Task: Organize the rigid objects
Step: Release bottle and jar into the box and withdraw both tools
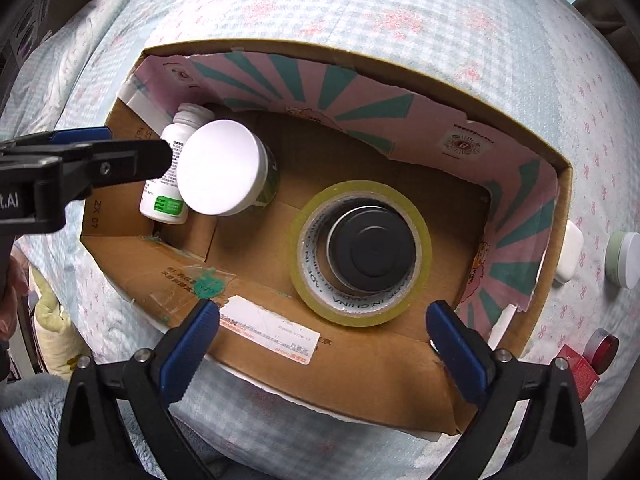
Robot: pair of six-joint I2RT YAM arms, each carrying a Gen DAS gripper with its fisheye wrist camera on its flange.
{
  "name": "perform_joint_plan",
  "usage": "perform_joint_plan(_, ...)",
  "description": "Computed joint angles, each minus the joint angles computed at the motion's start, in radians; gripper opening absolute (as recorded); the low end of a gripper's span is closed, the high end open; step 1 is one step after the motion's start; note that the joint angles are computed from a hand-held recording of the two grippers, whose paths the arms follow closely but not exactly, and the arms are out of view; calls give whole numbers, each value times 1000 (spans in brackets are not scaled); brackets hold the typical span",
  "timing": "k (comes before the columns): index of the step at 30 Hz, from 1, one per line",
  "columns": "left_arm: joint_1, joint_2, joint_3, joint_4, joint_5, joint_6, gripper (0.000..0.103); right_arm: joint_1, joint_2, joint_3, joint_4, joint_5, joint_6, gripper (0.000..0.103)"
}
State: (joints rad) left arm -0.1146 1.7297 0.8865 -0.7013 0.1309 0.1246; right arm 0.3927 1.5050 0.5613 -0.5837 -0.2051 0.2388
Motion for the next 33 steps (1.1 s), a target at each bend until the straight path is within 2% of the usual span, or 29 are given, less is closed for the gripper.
perform_joint_plan(7,58,-95,-24,-42,6,12,103,21,-122,-53,-38,7,49,103)
perform_joint_plan(15,106,-273,-44,-125,4,45,103,74,-285,-24,-137,48,142,103)
perform_joint_plan(25,226,-526,-20,-311,61,109,103,132,-520,77,-362,150,269,103)
perform_joint_plan(33,255,-600,94,-463,112,113,103,88,-658,212,-602,217,349,103)
